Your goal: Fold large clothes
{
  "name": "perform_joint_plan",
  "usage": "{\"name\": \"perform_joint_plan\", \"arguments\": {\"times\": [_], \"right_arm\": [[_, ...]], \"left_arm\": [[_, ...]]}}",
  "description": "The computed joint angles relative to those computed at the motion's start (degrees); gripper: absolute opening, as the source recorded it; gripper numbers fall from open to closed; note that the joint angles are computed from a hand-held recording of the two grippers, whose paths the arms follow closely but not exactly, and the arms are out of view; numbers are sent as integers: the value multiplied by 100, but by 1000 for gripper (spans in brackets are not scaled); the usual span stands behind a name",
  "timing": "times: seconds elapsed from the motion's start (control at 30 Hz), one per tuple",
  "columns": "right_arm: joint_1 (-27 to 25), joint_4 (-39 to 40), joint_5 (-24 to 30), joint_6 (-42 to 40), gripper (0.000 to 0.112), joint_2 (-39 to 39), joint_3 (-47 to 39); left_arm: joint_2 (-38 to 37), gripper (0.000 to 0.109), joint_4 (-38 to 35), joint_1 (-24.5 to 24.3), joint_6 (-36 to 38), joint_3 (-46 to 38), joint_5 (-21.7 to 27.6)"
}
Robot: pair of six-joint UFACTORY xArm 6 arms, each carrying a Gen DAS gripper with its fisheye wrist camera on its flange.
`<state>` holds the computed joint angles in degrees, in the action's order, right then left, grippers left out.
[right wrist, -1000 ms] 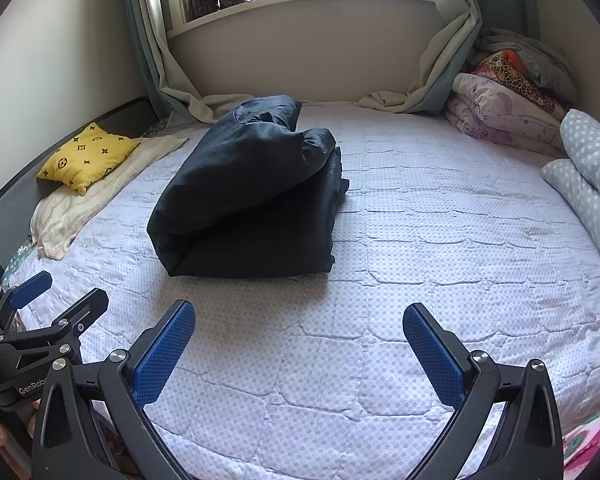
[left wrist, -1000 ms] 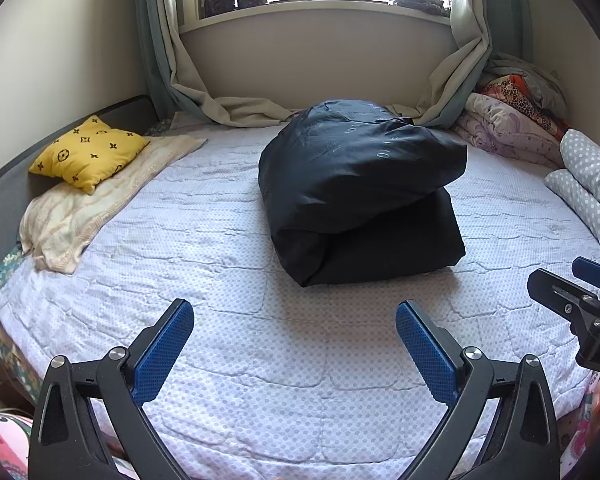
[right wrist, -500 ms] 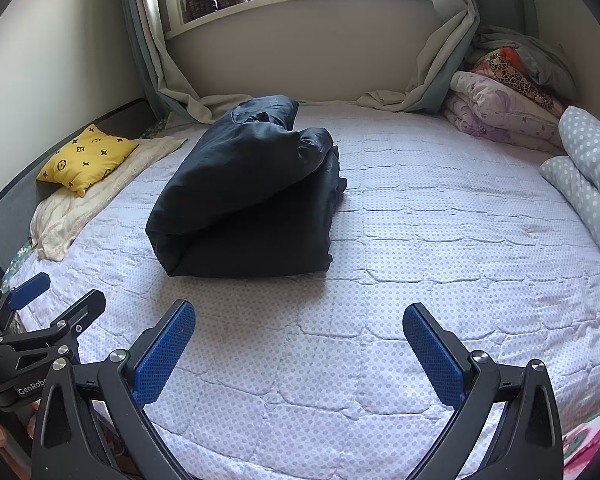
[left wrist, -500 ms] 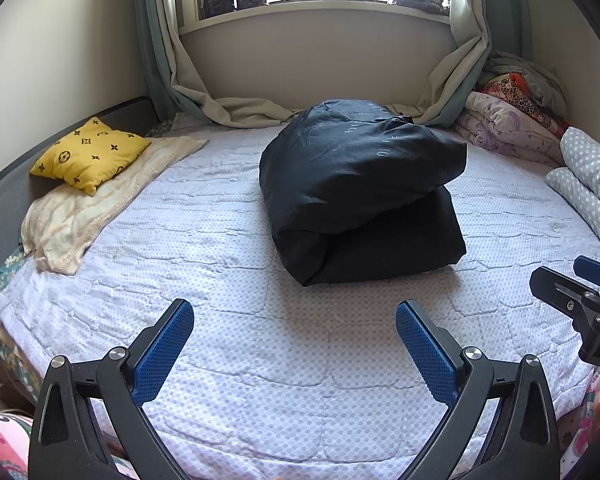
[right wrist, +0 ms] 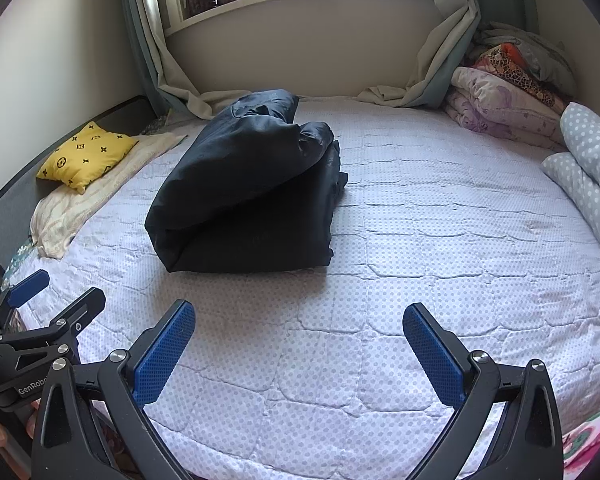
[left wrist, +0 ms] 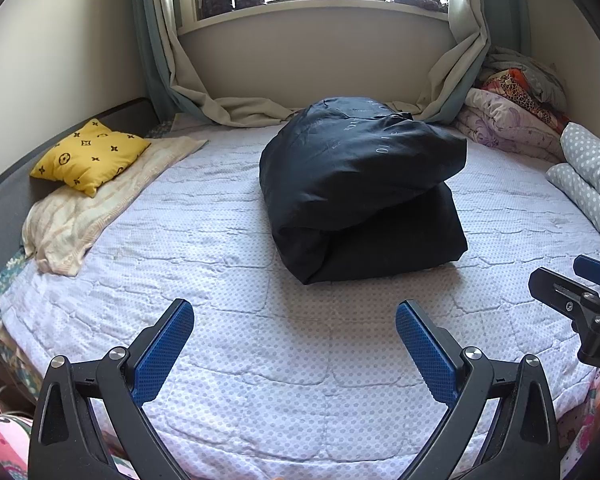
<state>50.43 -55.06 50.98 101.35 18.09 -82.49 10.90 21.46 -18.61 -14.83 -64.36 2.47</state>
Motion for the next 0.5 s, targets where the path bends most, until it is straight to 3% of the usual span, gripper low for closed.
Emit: {"name": "perform_joint_plan", "arguments": {"times": [0.1, 0.27, 0.5], "right_arm": [[7, 0, 5, -2, 103, 11, -13], [5, -1, -13, 3, 103, 11, -6], [-2, 46, -53, -17, 103, 28, -15]], "left_arm": [[-1, 103, 72, -4, -26, 5, -2], [-3, 103, 784, 51, -640, -23, -8], [-29, 103, 503, 32, -355, 35, -41]]}}
